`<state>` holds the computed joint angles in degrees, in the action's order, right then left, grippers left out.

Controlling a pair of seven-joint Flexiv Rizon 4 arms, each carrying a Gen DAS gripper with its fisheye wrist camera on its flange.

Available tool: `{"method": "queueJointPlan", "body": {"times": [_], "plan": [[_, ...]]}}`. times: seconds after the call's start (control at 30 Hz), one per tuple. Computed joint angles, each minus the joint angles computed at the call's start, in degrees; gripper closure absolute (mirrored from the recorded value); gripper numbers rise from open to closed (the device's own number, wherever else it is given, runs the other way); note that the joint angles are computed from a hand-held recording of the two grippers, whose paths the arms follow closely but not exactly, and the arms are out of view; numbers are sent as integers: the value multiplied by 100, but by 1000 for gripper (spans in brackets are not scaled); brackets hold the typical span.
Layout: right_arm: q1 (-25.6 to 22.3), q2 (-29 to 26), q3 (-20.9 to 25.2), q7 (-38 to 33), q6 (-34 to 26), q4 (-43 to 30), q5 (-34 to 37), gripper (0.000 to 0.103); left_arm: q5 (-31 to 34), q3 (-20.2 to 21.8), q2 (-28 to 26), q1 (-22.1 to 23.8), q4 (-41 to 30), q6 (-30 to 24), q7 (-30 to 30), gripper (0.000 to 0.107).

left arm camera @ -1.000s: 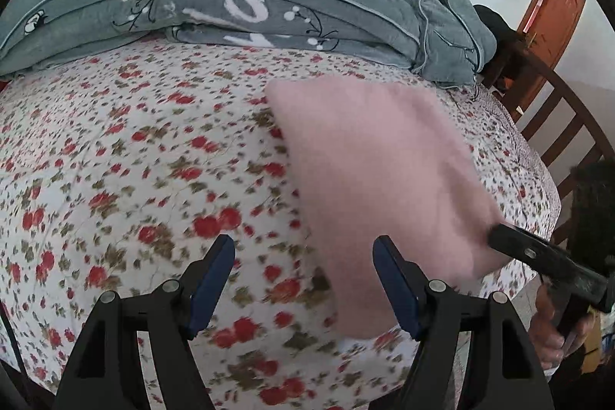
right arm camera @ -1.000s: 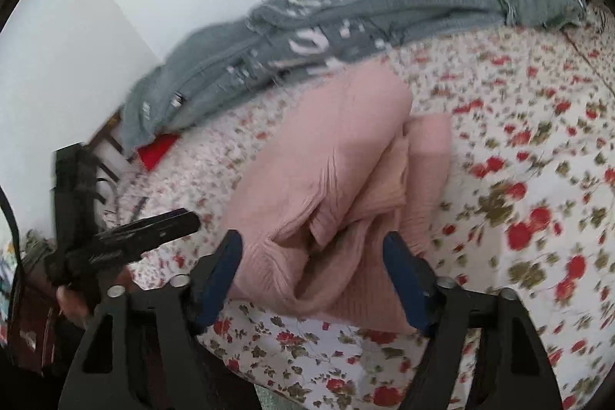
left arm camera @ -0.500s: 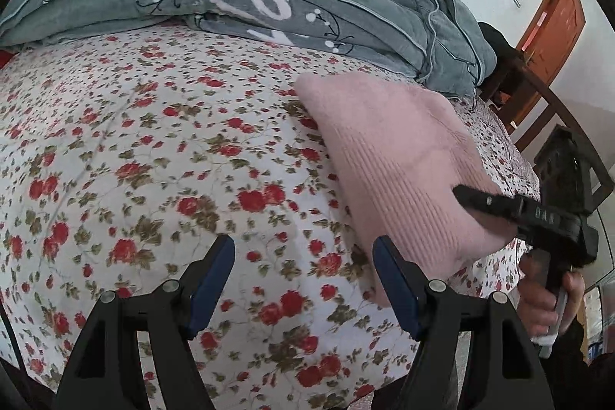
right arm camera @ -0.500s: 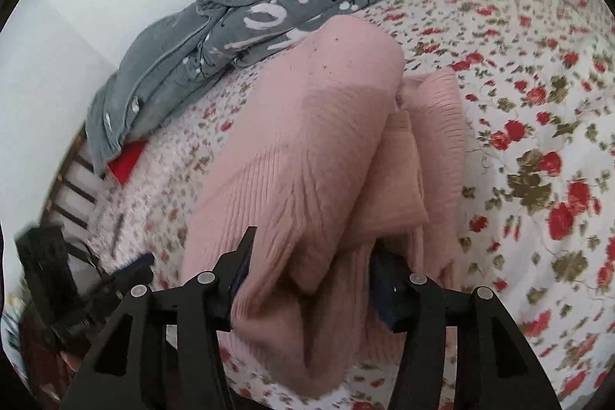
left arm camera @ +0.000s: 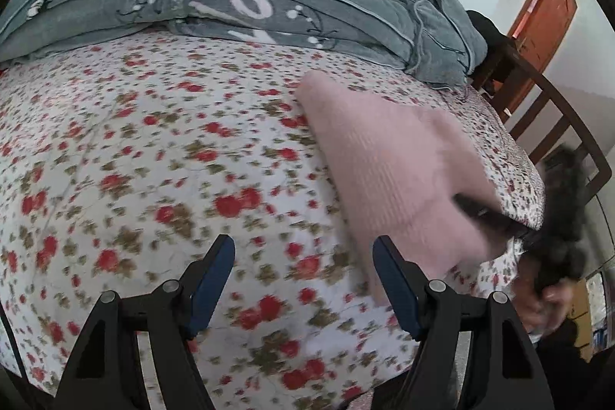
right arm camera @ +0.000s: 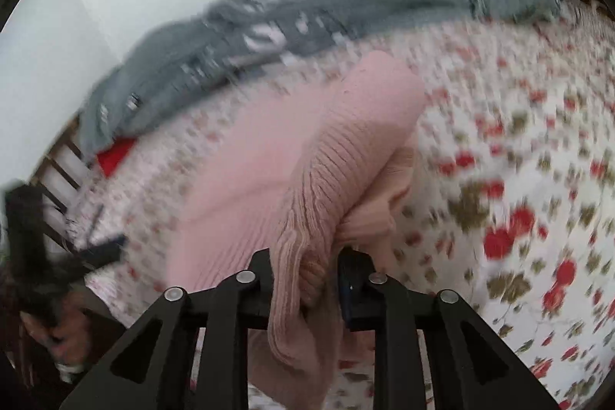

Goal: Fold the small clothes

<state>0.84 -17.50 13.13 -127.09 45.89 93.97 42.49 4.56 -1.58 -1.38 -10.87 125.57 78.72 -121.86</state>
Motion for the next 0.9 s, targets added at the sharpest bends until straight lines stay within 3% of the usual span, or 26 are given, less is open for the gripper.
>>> {"method": "queueJointPlan", "body": {"times": [0.1,0.17,0.33,0.4,0.47,0.63,0.77,0.9], "plan": [[-176,101,-3,-231,-228,-32,180,69,-481,-137,-143,-61,-82,142,465,34],[-121,270,-59,-313,79,150,98,57,-776,-205,-255,-103,-168,209,757,34],[-27,541,-109,-972,638,620,40,57,-1006,-245,-727,-226,-763,-130,1037,34],[31,426,-148,-945,676,694,-27,57,-375,13,-996,-465,-1304,-986,588,32],[57,268,-192,-747,688,684,-110,53,-195,26,-1190,-517,-1592,-1619,534,31],[-209,255,-156,-777,108,434,-71,51,-803,-143,-971,-327,-1159,-1039,1047,33],[-272,279,-190,-935,-77,97,118,38,-1036,-109,-853,-201,-1029,-535,1156,34],[-139,-165,-229,-410,-321,-568,97,38,-2881,-756,-1039,295,-900,-77,2421,34]]}}
